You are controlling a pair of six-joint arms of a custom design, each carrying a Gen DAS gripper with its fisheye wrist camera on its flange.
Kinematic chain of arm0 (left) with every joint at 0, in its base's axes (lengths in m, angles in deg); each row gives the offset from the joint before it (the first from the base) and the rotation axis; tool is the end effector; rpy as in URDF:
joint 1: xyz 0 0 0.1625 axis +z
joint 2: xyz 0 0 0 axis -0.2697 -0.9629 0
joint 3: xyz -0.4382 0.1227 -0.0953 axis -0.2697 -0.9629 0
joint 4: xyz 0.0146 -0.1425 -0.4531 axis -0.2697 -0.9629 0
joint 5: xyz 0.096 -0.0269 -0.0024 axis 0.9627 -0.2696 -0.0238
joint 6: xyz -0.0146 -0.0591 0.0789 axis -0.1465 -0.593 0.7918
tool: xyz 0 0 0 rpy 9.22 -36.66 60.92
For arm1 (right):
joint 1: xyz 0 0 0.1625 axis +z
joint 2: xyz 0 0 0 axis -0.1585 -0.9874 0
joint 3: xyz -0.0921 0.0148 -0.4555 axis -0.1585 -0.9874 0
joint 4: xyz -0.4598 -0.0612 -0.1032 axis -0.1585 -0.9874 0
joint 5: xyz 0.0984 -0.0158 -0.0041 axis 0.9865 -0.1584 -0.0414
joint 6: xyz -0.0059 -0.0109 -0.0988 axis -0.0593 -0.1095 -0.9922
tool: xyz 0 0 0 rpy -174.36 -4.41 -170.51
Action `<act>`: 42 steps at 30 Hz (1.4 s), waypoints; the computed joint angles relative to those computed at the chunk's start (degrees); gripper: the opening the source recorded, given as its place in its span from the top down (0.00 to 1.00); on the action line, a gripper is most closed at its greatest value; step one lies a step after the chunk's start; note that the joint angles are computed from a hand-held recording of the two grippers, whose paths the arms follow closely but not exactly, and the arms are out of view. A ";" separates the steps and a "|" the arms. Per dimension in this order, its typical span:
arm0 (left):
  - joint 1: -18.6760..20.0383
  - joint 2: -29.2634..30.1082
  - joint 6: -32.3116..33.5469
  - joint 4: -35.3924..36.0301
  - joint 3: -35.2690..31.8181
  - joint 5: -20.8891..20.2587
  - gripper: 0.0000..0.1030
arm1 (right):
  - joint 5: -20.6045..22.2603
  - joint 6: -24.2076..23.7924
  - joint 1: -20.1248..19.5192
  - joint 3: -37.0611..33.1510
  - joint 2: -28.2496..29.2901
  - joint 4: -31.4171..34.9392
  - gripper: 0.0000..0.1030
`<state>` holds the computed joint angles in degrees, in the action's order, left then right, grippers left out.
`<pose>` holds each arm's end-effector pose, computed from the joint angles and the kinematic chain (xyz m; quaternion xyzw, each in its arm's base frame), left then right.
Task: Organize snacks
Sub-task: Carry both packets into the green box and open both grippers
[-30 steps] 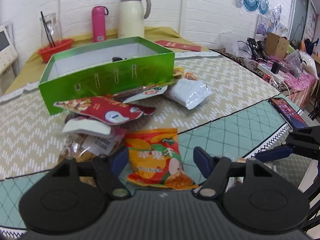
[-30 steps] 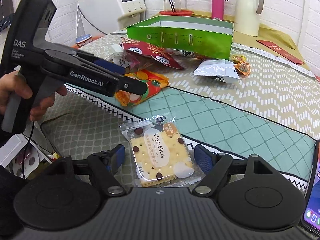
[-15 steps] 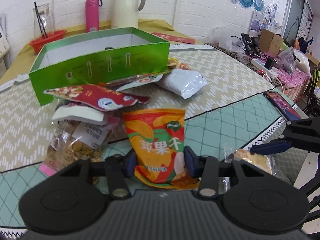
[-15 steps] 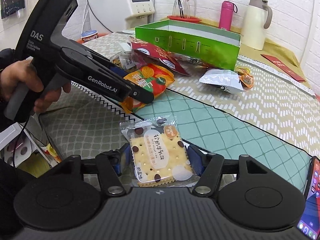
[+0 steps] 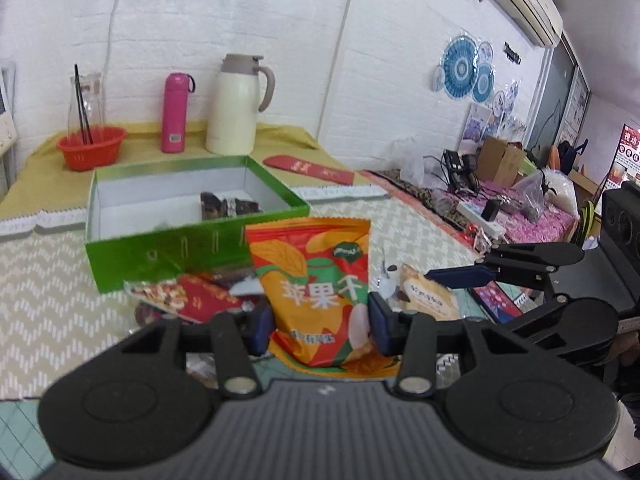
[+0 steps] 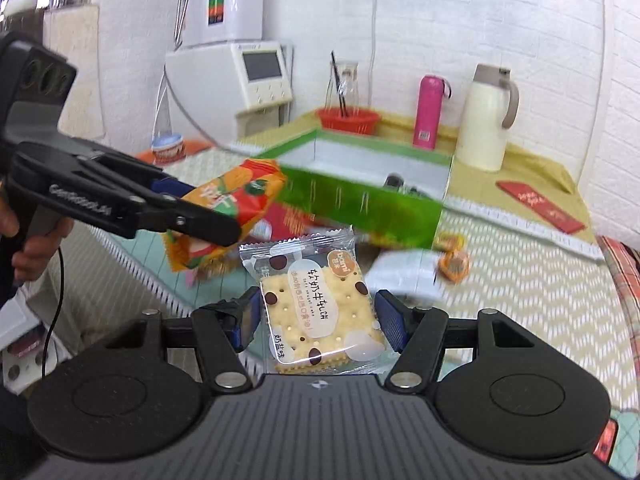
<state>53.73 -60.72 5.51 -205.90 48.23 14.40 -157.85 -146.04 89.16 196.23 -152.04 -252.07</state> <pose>-0.2379 -0.4556 0.0757 0.2040 0.8336 -0.4641 0.2194 0.0687 -0.5322 0.1922 0.5419 -0.7891 0.2782 0.0785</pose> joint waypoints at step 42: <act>21.59 4.06 19.68 -3.43 -26.85 4.80 0.23 | -14.29 11.55 14.85 -32.60 35.33 -7.85 0.00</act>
